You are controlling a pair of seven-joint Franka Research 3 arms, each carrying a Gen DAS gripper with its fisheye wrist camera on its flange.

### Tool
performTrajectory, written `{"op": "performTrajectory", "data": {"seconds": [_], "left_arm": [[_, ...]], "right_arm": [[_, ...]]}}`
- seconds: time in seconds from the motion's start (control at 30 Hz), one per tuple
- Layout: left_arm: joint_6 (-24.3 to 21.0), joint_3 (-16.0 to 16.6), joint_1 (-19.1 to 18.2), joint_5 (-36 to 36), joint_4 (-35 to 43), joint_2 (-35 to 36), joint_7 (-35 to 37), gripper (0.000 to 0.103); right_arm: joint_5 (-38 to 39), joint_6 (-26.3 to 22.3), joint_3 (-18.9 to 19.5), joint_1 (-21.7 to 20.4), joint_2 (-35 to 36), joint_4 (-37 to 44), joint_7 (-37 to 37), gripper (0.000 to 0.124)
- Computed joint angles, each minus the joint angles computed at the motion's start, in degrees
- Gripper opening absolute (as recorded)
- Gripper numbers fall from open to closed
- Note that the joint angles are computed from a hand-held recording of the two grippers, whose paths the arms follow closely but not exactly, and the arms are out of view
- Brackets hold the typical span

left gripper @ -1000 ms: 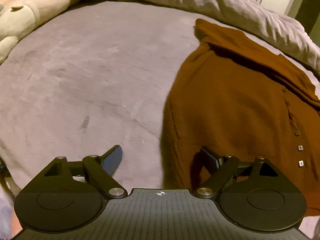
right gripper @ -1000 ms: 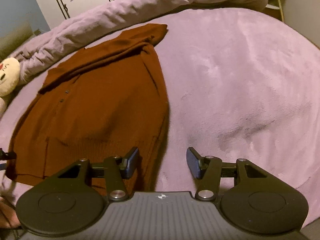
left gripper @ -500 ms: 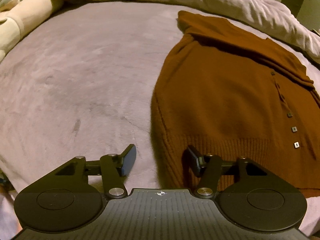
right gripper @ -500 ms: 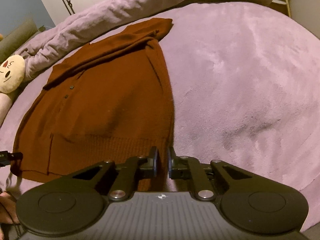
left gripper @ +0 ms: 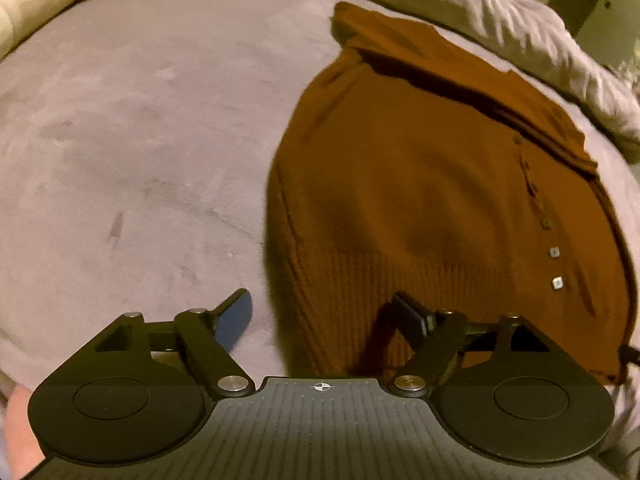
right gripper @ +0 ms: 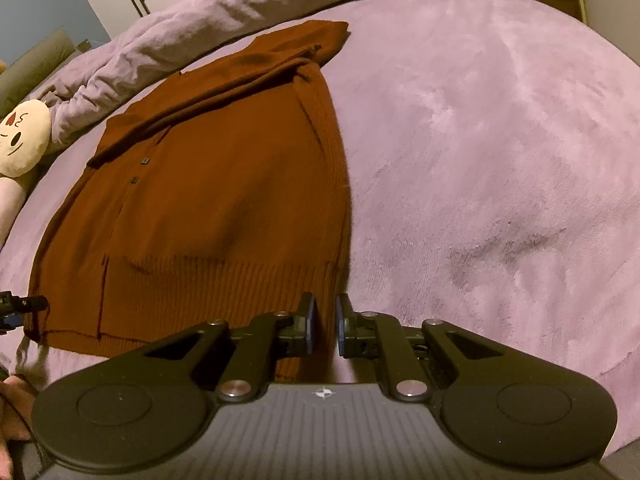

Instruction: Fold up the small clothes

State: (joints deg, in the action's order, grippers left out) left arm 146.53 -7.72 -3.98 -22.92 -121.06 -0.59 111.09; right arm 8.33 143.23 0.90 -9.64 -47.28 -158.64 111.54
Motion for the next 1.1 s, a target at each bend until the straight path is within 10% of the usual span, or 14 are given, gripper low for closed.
{"op": "performTrajectory", "data": {"seconds": [0.33,0.8,1.1], "left_arm": [[-6.6,-0.1,1.2,0.6,5.3,2.5,0.9,0.009],[-8.3,-1.4,3.0,-20.3,17.2,6.6,8.5,0.007],[-0.2,-4.6,0.7,-7.4,31.7,19.9,-2.9,0.008]], "right_arm": [[0.2,-1.7,-1.7,1.1,2.4,2.2,-4.1,0.009],[16.8,7.7,-9.0,6.3,8.4,7.7,-10.9,0.006],[15.4,20.2,-6.9,5.5,24.9,19.5,-15.4,0.0]]}}
